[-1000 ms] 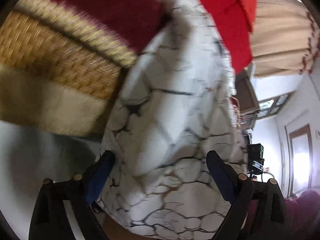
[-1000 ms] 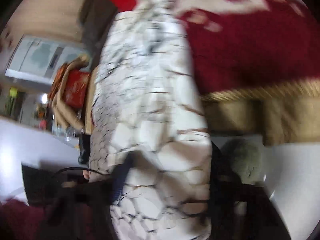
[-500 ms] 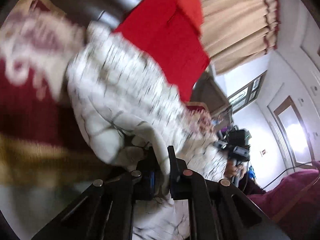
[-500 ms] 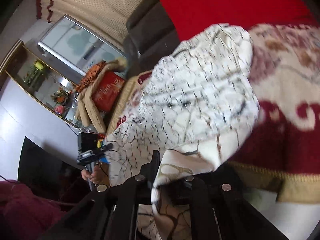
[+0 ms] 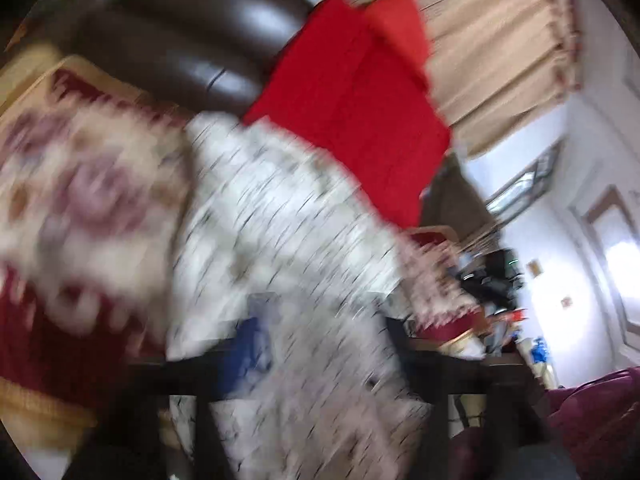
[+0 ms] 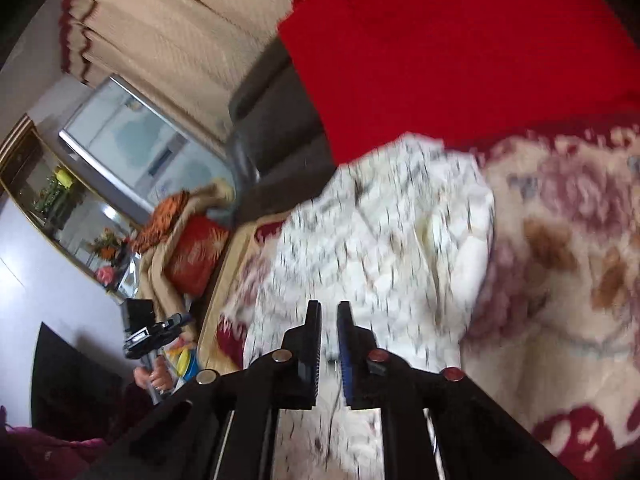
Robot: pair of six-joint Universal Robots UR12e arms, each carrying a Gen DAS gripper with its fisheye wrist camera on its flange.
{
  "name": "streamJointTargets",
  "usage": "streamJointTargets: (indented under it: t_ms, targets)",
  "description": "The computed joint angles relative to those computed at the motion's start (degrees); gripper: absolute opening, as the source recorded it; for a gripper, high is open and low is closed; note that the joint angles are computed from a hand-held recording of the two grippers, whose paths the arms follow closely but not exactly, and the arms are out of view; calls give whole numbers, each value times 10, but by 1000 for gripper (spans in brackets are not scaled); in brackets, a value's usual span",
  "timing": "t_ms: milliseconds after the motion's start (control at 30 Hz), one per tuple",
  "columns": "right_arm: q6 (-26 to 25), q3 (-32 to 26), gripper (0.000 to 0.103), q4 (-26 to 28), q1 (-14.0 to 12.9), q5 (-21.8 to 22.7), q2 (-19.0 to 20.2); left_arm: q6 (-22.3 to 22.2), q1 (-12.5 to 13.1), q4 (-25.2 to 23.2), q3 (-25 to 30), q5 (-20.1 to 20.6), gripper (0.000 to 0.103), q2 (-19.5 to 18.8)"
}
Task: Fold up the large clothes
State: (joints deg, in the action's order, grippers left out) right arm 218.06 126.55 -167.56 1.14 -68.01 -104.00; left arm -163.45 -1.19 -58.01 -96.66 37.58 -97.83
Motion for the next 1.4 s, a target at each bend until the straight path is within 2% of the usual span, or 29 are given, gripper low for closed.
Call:
streamJointTargets:
  t_ms: [33, 67, 133, 167, 200, 267, 433, 500, 567, 633, 700, 800, 867, 933, 967, 1000, 1033, 1067, 1133, 1200, 1233, 1267, 1400]
  targets:
    - [-9, 2, 12, 26, 5, -7, -8, -12, 7, 8, -27, 15, 97, 14]
    - [-15, 11, 16, 49, 9, -10, -17, -7, 15, -3, -42, 11, 97, 23]
    - [7, 34, 52, 57, 10, 4, -32, -23, 30, -17, -84, 22, 97, 39]
    - [39, 49, 86, 51, 13, -1, -39, -30, 34, -21, -95, 28, 97, 42]
    - [63, 64, 91, 38, 15, -6, -46, -39, 40, -22, -110, 30, 97, 45]
    - [98, 94, 91, 11, 19, -5, -58, -60, 49, -13, -137, 30, 97, 43]
    - [153, 128, 91, 11, 30, -22, -77, -72, 53, -44, -160, 20, 97, 10]
    - [164, 137, 91, -1, 32, -19, -77, -75, 55, -43, -172, -9, 97, 1]
    - [177, 144, 91, -22, 36, -11, -71, -53, 55, -61, -179, -47, 97, -5]
    - [187, 142, 91, -38, 41, 2, -57, -11, 49, -101, -179, -70, 97, -7]
    - [183, 141, 91, -57, 46, 35, -41, 53, 42, -160, -177, -99, 97, -3]
    - [148, 120, 91, -30, 64, 53, -23, 140, 39, -233, -183, -151, 97, 8]
    - [111, 103, 89, 0, 82, 41, -13, 140, 35, -214, -192, -175, 96, 12]
    - [73, 88, 70, 20, 99, 23, -5, 136, 33, -194, -203, -202, 96, 19]
    - [45, 75, 45, 49, 109, 11, -2, 129, 31, -180, -206, -205, 85, 24]
    - [30, 68, 31, 66, 115, 5, 0, 126, 29, -172, -206, -204, 67, 27]
    - [14, 59, 30, 85, 122, -6, 1, 127, 26, -172, -203, -200, 54, 31]
    - [4, 52, 25, 92, 128, -13, 1, 119, 22, -164, -200, -195, 39, 33]
    - [-7, 46, 18, 80, 135, -14, 1, 127, 18, -162, -194, -198, 31, 39]
    - [-15, 41, 15, 63, 138, -20, -2, 125, 15, -143, -184, -196, 16, 46]
    - [-18, 36, 14, 58, 139, -22, -2, 132, 15, -148, -171, -200, 14, 48]
    - [-23, 30, 13, 54, 139, -25, 0, 127, 14, -130, -162, -208, 11, 50]
    - [-44, 8, 11, 49, 134, -29, 12, 54, 4, -28, -127, -206, 11, 37]
